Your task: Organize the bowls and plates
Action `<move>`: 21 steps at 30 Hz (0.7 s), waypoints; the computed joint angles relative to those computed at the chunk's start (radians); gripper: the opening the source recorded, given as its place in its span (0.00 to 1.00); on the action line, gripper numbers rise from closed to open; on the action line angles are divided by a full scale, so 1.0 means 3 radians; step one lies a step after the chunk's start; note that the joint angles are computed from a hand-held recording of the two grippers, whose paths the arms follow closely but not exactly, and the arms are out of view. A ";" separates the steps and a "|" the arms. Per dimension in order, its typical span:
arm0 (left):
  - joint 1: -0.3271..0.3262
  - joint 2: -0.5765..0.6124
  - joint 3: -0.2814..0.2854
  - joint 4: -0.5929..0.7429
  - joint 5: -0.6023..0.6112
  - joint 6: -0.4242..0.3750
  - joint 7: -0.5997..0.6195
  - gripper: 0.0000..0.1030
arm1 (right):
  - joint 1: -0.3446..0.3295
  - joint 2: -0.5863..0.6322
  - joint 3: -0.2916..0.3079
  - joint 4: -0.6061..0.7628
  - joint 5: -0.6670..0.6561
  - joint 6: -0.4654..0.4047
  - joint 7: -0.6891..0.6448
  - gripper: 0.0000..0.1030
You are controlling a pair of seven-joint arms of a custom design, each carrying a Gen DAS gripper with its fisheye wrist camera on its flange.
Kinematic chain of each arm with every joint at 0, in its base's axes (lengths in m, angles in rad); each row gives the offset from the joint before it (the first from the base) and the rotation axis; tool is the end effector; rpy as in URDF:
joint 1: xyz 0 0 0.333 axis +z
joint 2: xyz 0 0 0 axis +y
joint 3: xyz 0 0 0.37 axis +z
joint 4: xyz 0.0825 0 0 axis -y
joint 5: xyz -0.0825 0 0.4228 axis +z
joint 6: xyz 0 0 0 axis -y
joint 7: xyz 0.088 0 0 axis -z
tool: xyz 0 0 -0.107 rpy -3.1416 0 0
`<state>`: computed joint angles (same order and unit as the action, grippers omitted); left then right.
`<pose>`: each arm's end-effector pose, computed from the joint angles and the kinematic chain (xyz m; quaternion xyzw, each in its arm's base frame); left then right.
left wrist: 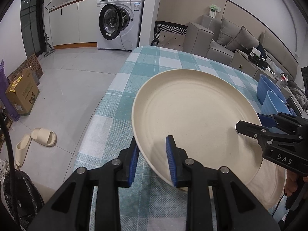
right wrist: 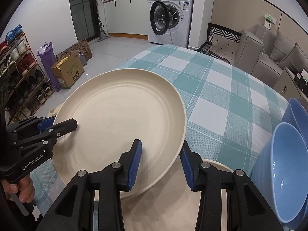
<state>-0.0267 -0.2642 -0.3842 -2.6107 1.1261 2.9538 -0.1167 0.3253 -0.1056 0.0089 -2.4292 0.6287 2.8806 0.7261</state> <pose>0.3896 -0.2363 0.3953 -0.7202 0.5915 -0.2877 0.2208 0.5134 0.1426 0.4285 -0.8453 0.4381 -0.1456 0.2689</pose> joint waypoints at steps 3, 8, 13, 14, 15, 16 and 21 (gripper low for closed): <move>-0.0024 -0.0007 -0.0014 0.0014 -0.0008 -0.0017 0.0018 0.25 | 0.0005 -0.0068 -0.0027 -0.0051 0.0052 0.0013 -0.0044 0.41; -0.0071 -0.0019 -0.0041 0.0040 -0.0018 -0.0048 0.0055 0.25 | 0.0030 -0.0201 -0.0100 -0.0155 0.0113 0.0029 -0.0100 0.41; -0.0121 -0.0022 -0.0068 0.0077 -0.0019 -0.0085 0.0092 0.25 | 0.0063 -0.0327 -0.0188 -0.0257 0.0164 0.0036 -0.0125 0.41; -0.0133 -0.0020 -0.0073 0.0084 -0.0015 -0.0091 0.0096 0.25 | 0.0075 -0.0337 -0.0214 -0.0267 0.0187 0.0042 -0.0148 0.41; -0.0145 -0.0016 -0.0076 0.0093 -0.0013 -0.0098 0.0102 0.25 | 0.0076 -0.0366 -0.0229 -0.0293 0.0189 0.0044 -0.0153 0.41; -0.0160 -0.0011 -0.0081 0.0102 -0.0012 -0.0109 0.0109 0.25 | 0.0078 -0.0396 -0.0248 -0.0319 0.0193 0.0042 -0.0160 0.41; -0.0228 0.0037 -0.0070 0.0149 0.0004 -0.0104 0.0150 0.26 | 0.0084 -0.0507 -0.0329 -0.0414 0.0187 0.0036 -0.0147 0.41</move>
<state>-0.0951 -0.2530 -0.4053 -2.5660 1.1273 2.9226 -0.0718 0.3504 -0.2576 -0.0896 -2.5536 0.6847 2.8913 0.6821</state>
